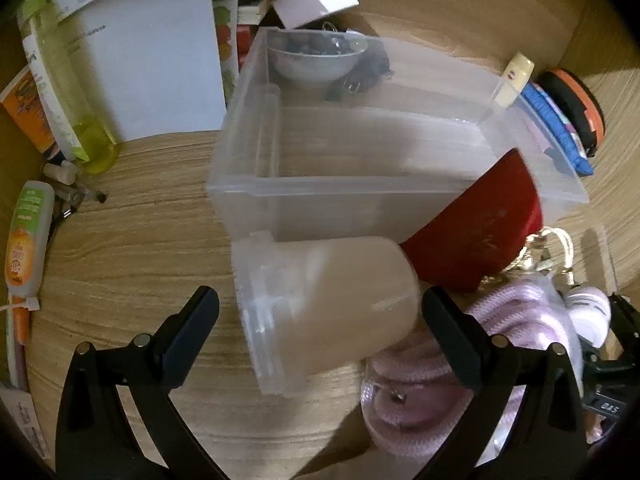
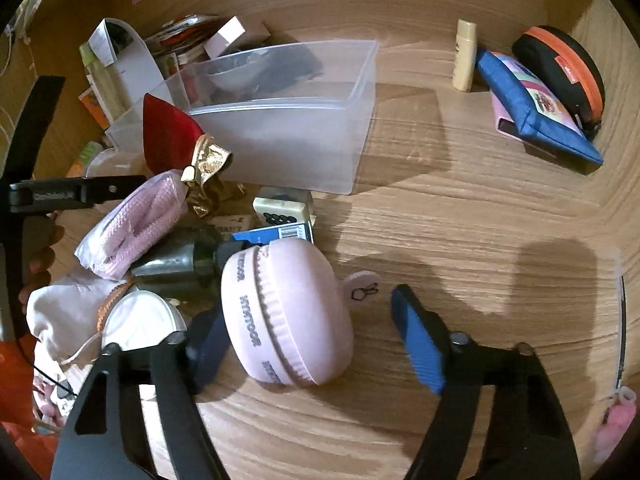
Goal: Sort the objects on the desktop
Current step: 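Carry the clear plastic cup with left tool while right tool carries pink round case over bin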
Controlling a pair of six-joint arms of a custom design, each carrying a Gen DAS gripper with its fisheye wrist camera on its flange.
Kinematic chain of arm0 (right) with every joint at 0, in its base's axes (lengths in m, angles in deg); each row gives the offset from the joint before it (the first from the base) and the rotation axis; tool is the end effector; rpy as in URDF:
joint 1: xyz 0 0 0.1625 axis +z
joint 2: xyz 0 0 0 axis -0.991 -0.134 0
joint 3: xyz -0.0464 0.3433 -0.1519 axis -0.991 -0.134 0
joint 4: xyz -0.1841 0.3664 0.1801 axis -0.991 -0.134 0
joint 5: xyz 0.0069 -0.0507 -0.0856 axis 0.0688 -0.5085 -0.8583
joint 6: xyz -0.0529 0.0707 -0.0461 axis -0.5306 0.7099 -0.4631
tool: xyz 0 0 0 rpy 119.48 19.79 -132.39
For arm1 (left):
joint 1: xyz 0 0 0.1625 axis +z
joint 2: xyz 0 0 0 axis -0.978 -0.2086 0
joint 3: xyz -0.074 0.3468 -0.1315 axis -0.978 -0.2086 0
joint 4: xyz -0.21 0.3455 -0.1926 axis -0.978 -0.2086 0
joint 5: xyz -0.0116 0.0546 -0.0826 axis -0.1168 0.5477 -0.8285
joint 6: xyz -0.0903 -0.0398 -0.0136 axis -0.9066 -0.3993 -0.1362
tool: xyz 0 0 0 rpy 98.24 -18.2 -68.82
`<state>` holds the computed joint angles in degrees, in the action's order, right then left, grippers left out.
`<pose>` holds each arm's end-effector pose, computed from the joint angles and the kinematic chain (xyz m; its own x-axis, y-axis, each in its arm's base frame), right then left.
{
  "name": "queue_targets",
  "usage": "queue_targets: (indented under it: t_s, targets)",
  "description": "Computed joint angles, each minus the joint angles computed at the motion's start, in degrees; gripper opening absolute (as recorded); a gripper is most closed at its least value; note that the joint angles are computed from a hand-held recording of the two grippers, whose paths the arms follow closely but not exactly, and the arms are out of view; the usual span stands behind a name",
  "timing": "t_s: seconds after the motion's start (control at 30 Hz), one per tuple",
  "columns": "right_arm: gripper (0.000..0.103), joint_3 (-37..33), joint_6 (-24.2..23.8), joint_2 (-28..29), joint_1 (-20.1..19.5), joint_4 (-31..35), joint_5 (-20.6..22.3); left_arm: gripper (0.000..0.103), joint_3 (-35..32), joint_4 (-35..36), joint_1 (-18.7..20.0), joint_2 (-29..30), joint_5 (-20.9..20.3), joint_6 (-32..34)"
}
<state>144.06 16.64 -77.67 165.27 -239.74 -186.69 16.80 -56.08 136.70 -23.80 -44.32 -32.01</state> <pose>-0.0025 -0.6750 0.2131 -0.7652 0.2814 0.5790 -0.2028 0.7482 -0.6317 -0.3029 -0.8565 -0.0312 -0.5447 0.6487 -0.5316 0.7408 0.6693 0.0576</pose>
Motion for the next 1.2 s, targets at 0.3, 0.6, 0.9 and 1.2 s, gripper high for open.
queue_targets:
  t_s: [0.3, 0.6, 0.9, 1.2]
  targets:
    - [0.055, 1.2, 2.0, -1.6, -1.0, 0.0, 2.8, 0.084, -0.8, -0.8, 0.8, 0.3, -1.8, -2.1]
    - [0.054, 2.7, 0.1, -2.5, -0.4, -5.1, 1.6, 0.066, 11.4, -10.2, 0.4, -7.2, -4.0, -0.8]
    - [0.054, 1.6, -3.4, -2.7, 1.0, -9.5, 1.1, 0.066, 13.0, -10.9, 0.9, -9.1, -5.7, -1.4]
    - [0.054, -2.5, -8.0, -1.4, 3.0, -11.3, -0.5, 0.066, 19.6, -20.5, 0.2, -14.7, -10.2, 0.5]
